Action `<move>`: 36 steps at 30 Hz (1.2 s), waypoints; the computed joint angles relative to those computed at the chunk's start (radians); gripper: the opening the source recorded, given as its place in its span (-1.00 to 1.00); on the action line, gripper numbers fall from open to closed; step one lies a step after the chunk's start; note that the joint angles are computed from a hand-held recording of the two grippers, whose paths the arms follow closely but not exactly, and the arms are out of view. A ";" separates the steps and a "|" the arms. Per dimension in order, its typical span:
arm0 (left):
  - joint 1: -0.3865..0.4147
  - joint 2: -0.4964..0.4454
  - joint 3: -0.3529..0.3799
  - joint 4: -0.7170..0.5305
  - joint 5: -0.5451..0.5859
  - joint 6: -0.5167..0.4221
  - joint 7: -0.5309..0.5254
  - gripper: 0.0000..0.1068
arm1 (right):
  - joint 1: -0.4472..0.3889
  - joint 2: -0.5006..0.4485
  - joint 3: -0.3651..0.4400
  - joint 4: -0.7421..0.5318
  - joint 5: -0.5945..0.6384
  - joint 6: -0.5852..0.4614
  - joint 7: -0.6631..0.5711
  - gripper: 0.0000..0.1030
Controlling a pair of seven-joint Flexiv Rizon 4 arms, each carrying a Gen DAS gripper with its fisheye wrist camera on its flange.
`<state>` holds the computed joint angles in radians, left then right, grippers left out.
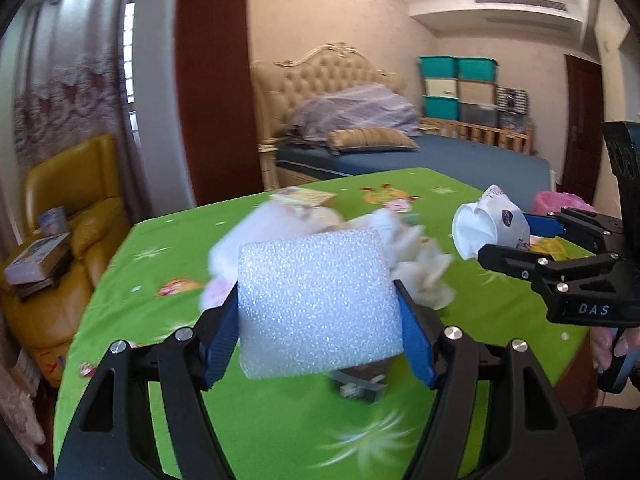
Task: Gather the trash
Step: 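Grasp a white foam block with the left tool while the right tool grasps a white paper cup, then carry both items to the pink bin and open both tools to drop them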
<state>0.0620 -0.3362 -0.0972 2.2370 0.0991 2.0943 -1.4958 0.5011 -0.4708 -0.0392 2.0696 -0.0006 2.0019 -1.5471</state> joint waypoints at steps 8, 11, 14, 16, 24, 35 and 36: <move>-0.024 -0.090 -0.105 -0.169 0.010 -0.100 0.048 0.28 | 0.093 0.013 -0.186 0.013 0.156 -0.005 -0.044 0.28; 0.030 -0.129 -0.209 -0.226 0.034 -0.153 0.044 0.28 | 0.158 0.010 -0.289 0.018 0.231 -0.007 -0.073 0.28; 0.033 -0.177 -0.281 -0.294 0.030 -0.200 0.064 0.28 | 0.165 0.001 -0.346 0.014 0.273 -0.018 -0.078 0.28; 0.024 -0.195 -0.307 -0.321 0.021 -0.213 0.085 0.28 | 0.156 -0.005 -0.367 0.016 0.285 -0.020 -0.073 0.28; -0.034 -0.331 -0.436 -0.510 -0.035 -0.323 0.236 0.28 | 0.099 -0.043 -0.464 0.010 0.300 -0.021 -0.047 0.28; -0.343 -0.588 -0.353 -1.054 -0.231 -0.672 0.402 0.28 | -0.255 -0.085 -0.316 -0.067 0.184 -0.005 -0.041 0.28; -0.378 -0.619 -0.328 -1.121 -0.246 -0.706 0.406 0.28 | -0.269 -0.094 -0.317 -0.076 0.177 -0.004 -0.042 0.28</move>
<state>-0.3164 -0.9549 -0.4247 1.1164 -0.1466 1.3888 -1.0901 0.2317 -0.5648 -0.3561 1.9931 0.1766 1.9980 -1.5892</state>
